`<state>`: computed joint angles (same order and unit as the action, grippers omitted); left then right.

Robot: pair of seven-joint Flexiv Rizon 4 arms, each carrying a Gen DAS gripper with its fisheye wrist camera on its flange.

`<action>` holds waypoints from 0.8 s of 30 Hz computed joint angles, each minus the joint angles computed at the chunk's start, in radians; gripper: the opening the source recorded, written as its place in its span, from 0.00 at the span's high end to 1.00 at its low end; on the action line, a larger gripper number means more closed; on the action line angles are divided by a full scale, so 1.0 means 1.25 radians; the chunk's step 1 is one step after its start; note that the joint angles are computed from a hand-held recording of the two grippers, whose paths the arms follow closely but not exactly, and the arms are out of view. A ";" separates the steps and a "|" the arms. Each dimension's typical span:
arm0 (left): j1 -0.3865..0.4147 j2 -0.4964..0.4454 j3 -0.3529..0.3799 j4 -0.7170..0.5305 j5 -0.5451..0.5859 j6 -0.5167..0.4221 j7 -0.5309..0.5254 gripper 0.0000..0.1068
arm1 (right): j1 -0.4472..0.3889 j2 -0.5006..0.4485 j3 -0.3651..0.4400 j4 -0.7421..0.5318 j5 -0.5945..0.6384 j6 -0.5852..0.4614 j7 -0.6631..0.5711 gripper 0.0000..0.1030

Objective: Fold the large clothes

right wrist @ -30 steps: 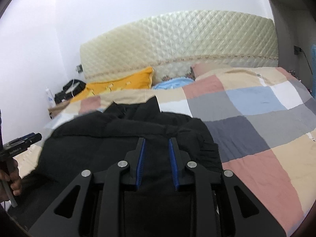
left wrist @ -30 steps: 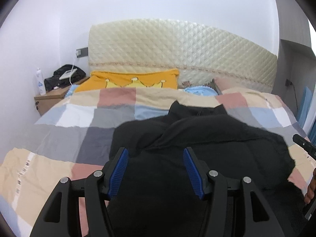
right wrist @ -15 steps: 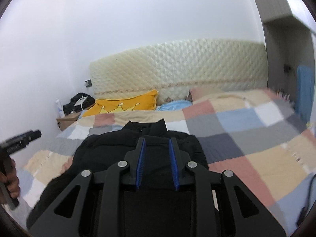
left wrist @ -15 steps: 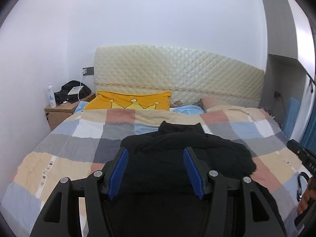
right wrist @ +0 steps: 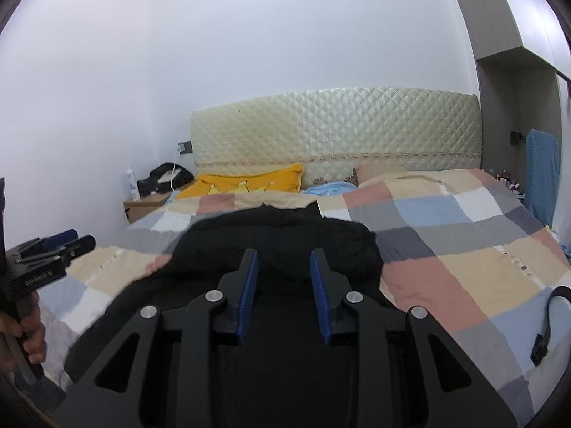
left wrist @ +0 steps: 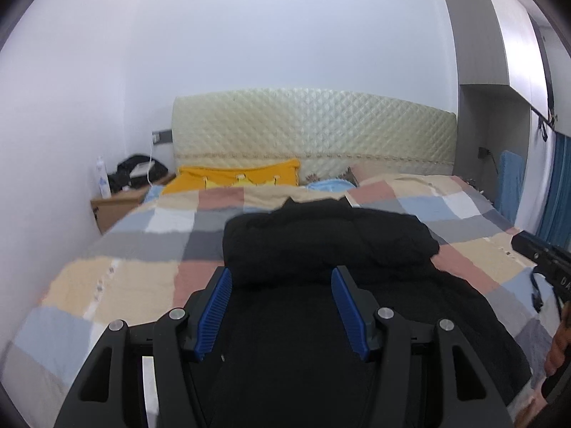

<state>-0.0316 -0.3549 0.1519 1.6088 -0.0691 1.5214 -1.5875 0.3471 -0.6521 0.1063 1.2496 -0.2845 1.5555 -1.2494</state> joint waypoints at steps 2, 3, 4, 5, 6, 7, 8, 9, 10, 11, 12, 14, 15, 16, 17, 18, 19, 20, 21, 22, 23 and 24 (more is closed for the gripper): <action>0.011 0.009 -0.015 0.021 -0.012 -0.009 0.008 0.46 | -0.016 0.008 0.024 0.016 0.007 -0.011 -0.012 0.70; 0.021 0.012 -0.027 0.029 -0.020 -0.012 0.017 0.46 | -0.026 0.010 0.039 0.018 0.013 -0.017 -0.018 0.69; 0.026 0.014 -0.032 0.035 -0.026 -0.013 0.021 0.46 | -0.035 0.010 0.053 0.016 0.020 -0.025 -0.026 0.69; 0.031 0.015 -0.039 0.042 -0.034 -0.012 0.024 0.46 | -0.043 0.008 0.064 0.011 0.029 -0.039 -0.029 0.69; 0.055 0.020 -0.071 0.055 -0.060 -0.013 0.048 0.46 | -0.051 0.007 0.075 0.006 0.039 -0.051 -0.034 0.69; 0.084 0.026 -0.110 0.065 -0.091 -0.019 0.085 0.46 | -0.065 0.003 0.097 -0.005 0.053 -0.071 -0.045 0.69; 0.103 0.027 -0.134 0.065 -0.118 -0.037 0.118 0.46 | -0.076 0.003 0.112 -0.010 0.067 -0.087 -0.055 0.69; 0.116 0.031 -0.151 0.068 -0.142 -0.052 0.147 0.46 | -0.085 0.003 0.125 -0.014 0.081 -0.105 -0.066 0.69; 0.147 0.041 -0.191 0.080 -0.190 -0.067 0.202 0.46 | -0.101 -0.001 0.148 -0.032 0.100 -0.138 -0.085 0.69; 0.176 0.051 -0.229 0.092 -0.249 -0.085 0.262 0.46 | -0.117 -0.004 0.170 -0.047 0.121 -0.169 -0.106 0.69; 0.191 0.058 -0.246 0.097 -0.293 -0.107 0.302 0.46 | -0.139 -0.007 0.203 -0.065 0.147 -0.209 -0.136 0.68; 0.216 0.072 -0.257 0.094 -0.369 -0.182 0.364 0.46 | -0.181 -0.022 0.265 -0.119 0.200 -0.310 -0.198 0.68; 0.234 0.078 -0.252 0.085 -0.408 -0.250 0.384 0.46 | -0.199 -0.030 0.287 -0.151 0.223 -0.375 -0.226 0.68; 0.242 0.080 -0.239 0.077 -0.430 -0.302 0.384 0.46 | -0.209 -0.031 0.295 -0.167 0.240 -0.419 -0.244 0.67; 0.254 0.080 -0.226 0.067 -0.457 -0.364 0.381 0.45 | -0.220 -0.040 0.302 -0.203 0.253 -0.497 -0.261 0.66; 0.270 0.078 -0.219 0.060 -0.498 -0.431 0.388 0.44 | -0.225 -0.046 0.297 -0.231 0.262 -0.560 -0.265 0.65; 0.292 0.070 -0.212 0.046 -0.547 -0.516 0.391 0.44 | -0.228 -0.051 0.291 -0.253 0.272 -0.614 -0.264 0.64; 0.313 0.062 -0.204 0.039 -0.596 -0.597 0.386 0.44 | -0.233 -0.061 0.286 -0.281 0.285 -0.673 -0.262 0.64; 0.337 0.052 -0.194 0.037 -0.652 -0.669 0.374 0.44 | -0.238 -0.070 0.284 -0.304 0.300 -0.724 -0.264 0.64; 0.347 0.043 -0.180 0.032 -0.670 -0.715 0.354 0.44 | -0.244 -0.080 0.279 -0.325 0.313 -0.778 -0.265 0.64; 0.352 0.034 -0.167 0.028 -0.679 -0.747 0.338 0.44 | -0.246 -0.086 0.270 -0.338 0.321 -0.818 -0.266 0.64; 0.361 0.023 -0.151 0.026 -0.691 -0.784 0.317 0.44 | -0.248 -0.091 0.260 -0.345 0.327 -0.854 -0.269 0.64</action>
